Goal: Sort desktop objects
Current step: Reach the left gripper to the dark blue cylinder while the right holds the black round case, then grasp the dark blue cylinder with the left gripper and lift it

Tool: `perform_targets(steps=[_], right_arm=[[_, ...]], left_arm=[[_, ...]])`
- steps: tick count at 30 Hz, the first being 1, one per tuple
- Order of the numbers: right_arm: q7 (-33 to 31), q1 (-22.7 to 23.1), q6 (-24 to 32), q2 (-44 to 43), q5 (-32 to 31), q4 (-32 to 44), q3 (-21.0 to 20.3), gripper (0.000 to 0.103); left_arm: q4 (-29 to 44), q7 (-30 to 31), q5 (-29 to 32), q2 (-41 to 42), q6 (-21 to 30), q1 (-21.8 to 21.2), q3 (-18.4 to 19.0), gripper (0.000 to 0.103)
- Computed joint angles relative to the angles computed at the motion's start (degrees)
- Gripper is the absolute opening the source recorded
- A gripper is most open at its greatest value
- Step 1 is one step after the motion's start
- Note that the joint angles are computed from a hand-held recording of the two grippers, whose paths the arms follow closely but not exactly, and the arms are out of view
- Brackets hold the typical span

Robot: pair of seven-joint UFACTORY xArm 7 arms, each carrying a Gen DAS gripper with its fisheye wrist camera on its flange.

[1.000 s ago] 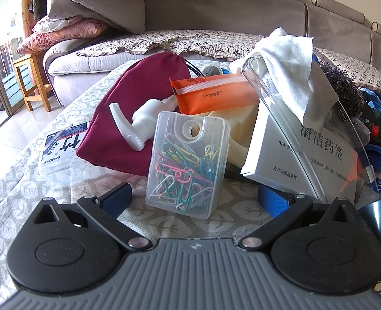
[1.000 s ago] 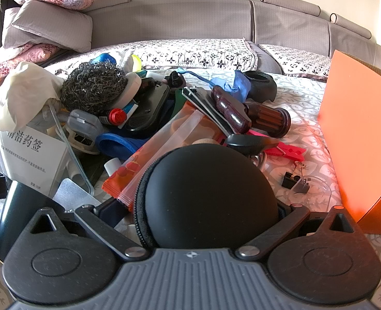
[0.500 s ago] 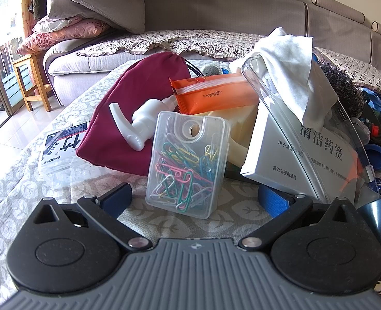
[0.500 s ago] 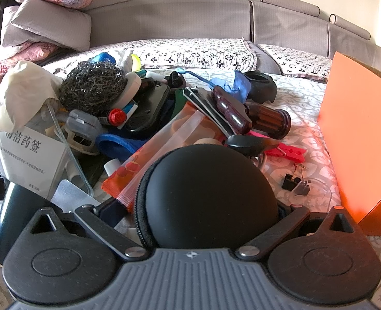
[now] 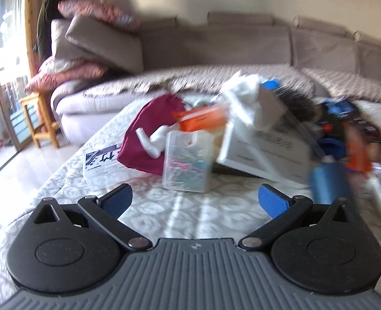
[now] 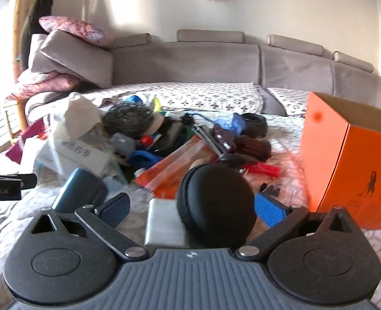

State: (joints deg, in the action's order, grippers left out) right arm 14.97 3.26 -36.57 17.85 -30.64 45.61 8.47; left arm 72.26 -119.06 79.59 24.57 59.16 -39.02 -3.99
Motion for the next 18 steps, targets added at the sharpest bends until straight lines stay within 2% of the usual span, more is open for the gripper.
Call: perform_targets(steps=[3, 5, 8, 10, 12, 15, 17, 18], right_arm=[[-3.90, 2.53, 1.38, -0.02, 4.89, 0.03, -0.93, 0.103], [-2.14, 1.55, 2.04, -0.13, 5.09, 0.45, -0.22, 0.103], [4.55, -2.63, 3.87, 0.08, -0.18, 2.14, 1.70, 0.102], [9.13, -5.29, 5.20, 0.63, -4.42, 3.60, 2.78, 0.090], [12.06, -7.04, 5.79, 1.34, -7.78, 4.51, 3.32, 0.088], [15.19, -8.75, 7.66, 2.27, -11.90, 5.95, 4.24, 0.078], [14.82, -8.54, 7.13, 2.82, -12.18, 6.29, 3.90, 0.079], [15.15, -8.64, 7.17, 2.94, -12.40, 6.48, 3.94, 0.079]], left_arm=[[1.83, -0.53, 5.56, 1.40, -0.54, -1.48, 0.01, 0.103], [4.01, 1.51, 8.09, 2.48, -2.21, -1.40, 0.41, 0.103], [5.86, 2.06, 8.61, 3.64, -3.67, -1.75, 0.33, 0.103], [5.47, 1.55, 8.01, 3.09, -4.65, -1.92, 0.28, 0.103], [6.44, 1.41, 7.90, 3.69, -5.87, -1.83, 0.60, 0.103], [8.37, 1.91, 6.83, 5.14, -5.19, -2.79, 0.98, 0.103], [9.57, 2.76, 5.48, 6.07, -5.03, -3.13, 1.31, 0.102], [10.10, 3.21, 4.66, 6.42, -5.36, -3.16, 1.45, 0.099]])
